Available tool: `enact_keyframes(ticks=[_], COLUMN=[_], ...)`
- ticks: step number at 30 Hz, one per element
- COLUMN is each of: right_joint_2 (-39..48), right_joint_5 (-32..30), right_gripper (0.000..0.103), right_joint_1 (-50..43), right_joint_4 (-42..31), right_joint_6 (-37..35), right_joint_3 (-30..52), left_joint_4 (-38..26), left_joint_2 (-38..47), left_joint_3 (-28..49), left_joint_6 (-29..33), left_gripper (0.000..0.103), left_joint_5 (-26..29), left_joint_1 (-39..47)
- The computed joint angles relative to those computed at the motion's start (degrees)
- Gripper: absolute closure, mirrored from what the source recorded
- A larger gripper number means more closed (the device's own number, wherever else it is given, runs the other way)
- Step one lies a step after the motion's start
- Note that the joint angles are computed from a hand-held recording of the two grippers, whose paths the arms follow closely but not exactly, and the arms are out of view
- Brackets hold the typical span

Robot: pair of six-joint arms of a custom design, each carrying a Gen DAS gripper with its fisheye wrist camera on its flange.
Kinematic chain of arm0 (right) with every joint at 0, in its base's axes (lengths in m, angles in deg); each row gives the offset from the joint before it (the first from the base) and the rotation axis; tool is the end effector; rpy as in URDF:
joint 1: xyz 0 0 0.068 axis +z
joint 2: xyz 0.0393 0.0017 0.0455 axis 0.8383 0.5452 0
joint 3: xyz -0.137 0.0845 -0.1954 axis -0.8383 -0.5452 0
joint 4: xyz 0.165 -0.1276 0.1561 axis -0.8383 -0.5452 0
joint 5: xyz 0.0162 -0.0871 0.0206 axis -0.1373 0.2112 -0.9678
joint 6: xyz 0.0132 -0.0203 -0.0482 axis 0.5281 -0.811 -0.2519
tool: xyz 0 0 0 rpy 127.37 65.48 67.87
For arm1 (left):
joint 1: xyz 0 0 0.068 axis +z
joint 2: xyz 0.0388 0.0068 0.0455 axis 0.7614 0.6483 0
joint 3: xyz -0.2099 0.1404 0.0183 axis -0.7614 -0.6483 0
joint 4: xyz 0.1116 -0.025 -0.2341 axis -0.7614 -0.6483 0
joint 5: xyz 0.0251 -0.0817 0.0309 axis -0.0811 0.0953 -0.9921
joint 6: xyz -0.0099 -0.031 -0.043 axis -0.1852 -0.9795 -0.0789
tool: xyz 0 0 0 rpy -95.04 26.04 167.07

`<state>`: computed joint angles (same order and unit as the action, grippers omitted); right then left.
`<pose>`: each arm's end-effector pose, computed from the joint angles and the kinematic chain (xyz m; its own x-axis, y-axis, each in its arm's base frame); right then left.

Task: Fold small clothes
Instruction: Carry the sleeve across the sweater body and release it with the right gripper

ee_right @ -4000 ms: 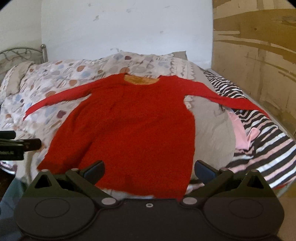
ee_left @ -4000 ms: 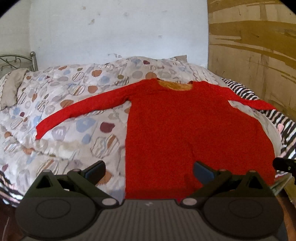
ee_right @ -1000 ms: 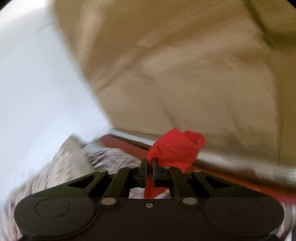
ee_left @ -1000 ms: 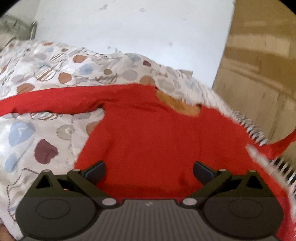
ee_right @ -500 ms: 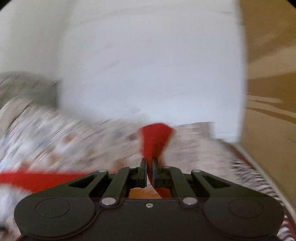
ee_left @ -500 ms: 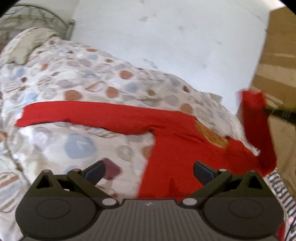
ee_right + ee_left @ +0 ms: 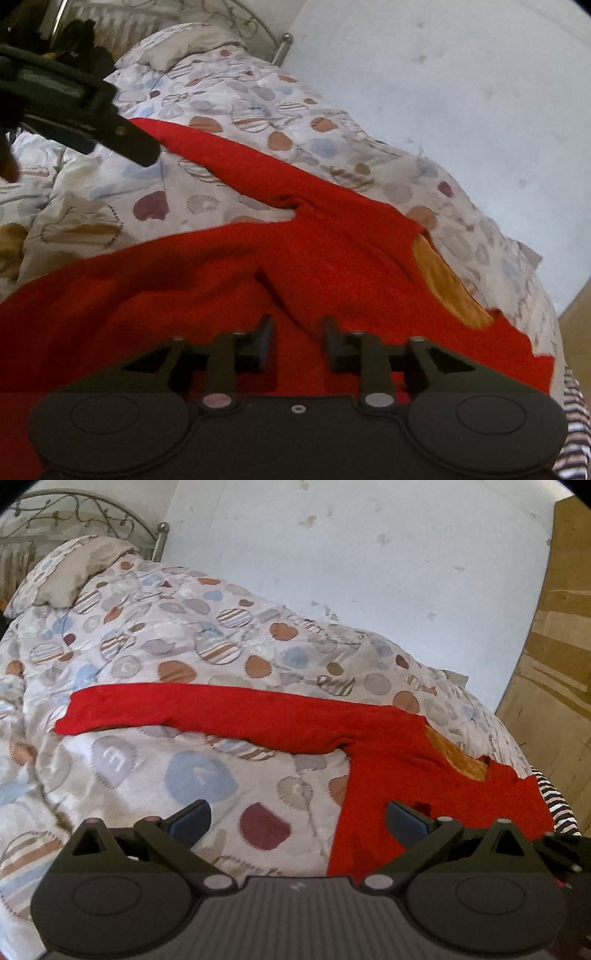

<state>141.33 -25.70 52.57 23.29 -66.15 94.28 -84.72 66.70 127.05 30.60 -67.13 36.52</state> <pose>0.3433 -0.0110 0.2534 -0.2326 -0.6346 -0.7370 -0.6339 0.6736 -0.3800 0.2765 -0.0539 0.2509 -0.4446 -0.3547 -0.8225 -0.2500 0.9309 -0.2663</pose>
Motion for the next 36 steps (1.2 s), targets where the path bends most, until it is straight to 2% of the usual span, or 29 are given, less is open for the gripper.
enact_keyframes(ticks=[2, 5, 8, 9, 13, 16, 19, 20, 22, 23, 26, 28, 29, 31, 32, 33, 35, 36], right_joint_2=[-1.17, -2.99, -2.04, -1.49, 2.73, 8.12, 13.64, 15.57, 19.12, 20.98, 26.48, 29.74, 30.53, 31.65, 31.46, 31.38, 31.22, 31.0], right_joint_5=[-0.11, 0.86, 2.27, 2.73, 5.64, 8.71, 9.81, 10.38, 12.29, 13.82, 16.75, 18.69, 19.15, 19.48, 19.37, 19.1, 17.9, 17.34], right_gripper=[0.04, 0.027, 0.011, 0.009, 0.007, 0.007, 0.007, 0.007, 0.008, 0.008, 0.008, 0.008, 0.007, 0.008, 0.009, 0.009, 0.016, 0.02], right_joint_1=[-1.93, -5.55, -9.83, -11.23, -15.98, -18.16, -19.42, -19.22, -18.35, -17.49, -15.71, -14.78, -14.58, -14.38, -14.43, -14.52, -14.85, -14.98], right_joint_4=[2.26, 7.51, 11.62, 12.9, 17.69, 18.21, 15.7, 15.63, 17.17, 18.4, 21.33, 21.85, 21.71, 22.33, 23.43, 24.5, 26.02, 26.22], right_joint_6=[-0.42, -2.64, -2.7, -1.84, 3.33, 7.8, 12.9, 13.46, 11.6, 10.32, 7.64, 8.26, 9.28, 10.7, 10.8, 10.75, 10.76, 10.78], right_joint_3=[-1.73, -5.65, -6.52, -6.41, -3.62, 1.58, 7.82, 9.54, 11.89, 12.99, 17.09, 20.48, 21.55, 22.67, 21.96, 21.32, 20.36, 20.01], left_joint_4=[1.54, 4.26, 5.25, 4.97, 2.04, 3.8, 6.95, 8.05, 9.55, 9.89, 7.8, 7.77, 7.07, 4.95, 3.45, 2.81, 2.47, 4.08], left_joint_2=[2.83, 8.64, 15.29, 17.29, 21.0, 19.69, 20.32, 21.59, 24.51, 26.17, 30.34, 32.28, 32.89, 33.37, 33.55, 33.58, 33.38, 32.58], left_joint_3=[2.02, 6.16, 11.34, 12.98, 16.48, 14.03, 12.83, 13.26, 14.81, 15.94, 20.17, 21.89, 22.87, 24.98, 26.2, 26.81, 27.58, 26.6], left_joint_6=[1.96, 3.94, 4.25, 3.75, 1.39, 0.51, -1.75, -3.86, -8.83, -10.81, -13.55, -15.19, -15.73, -16.46, -15.99, -15.15, -13.14, -12.22], left_gripper=[0.0, 0.0, 0.0, 0.0, 0.0, 0.001, 0.001, 0.001, 0.001, 0.001, 0.001, 0.001, 0.004, 0.016, 0.032, 0.056, 0.084, 0.091], left_joint_5=[-2.04, -5.21, -3.24, -1.74, 5.28, 12.21, 25.02, 30.37, 37.03, 38.58, 36.87, 36.85, 36.19, 33.04, 31.18, 29.3, 26.73, 25.82], left_joint_1=[-1.47, -3.61, -4.17, -4.17, -3.84, -3.1, 0.33, 2.02, 4.53, 5.46, 6.6, 6.8, 6.51, 5.43, 4.84, 4.26, 3.48, 3.18])
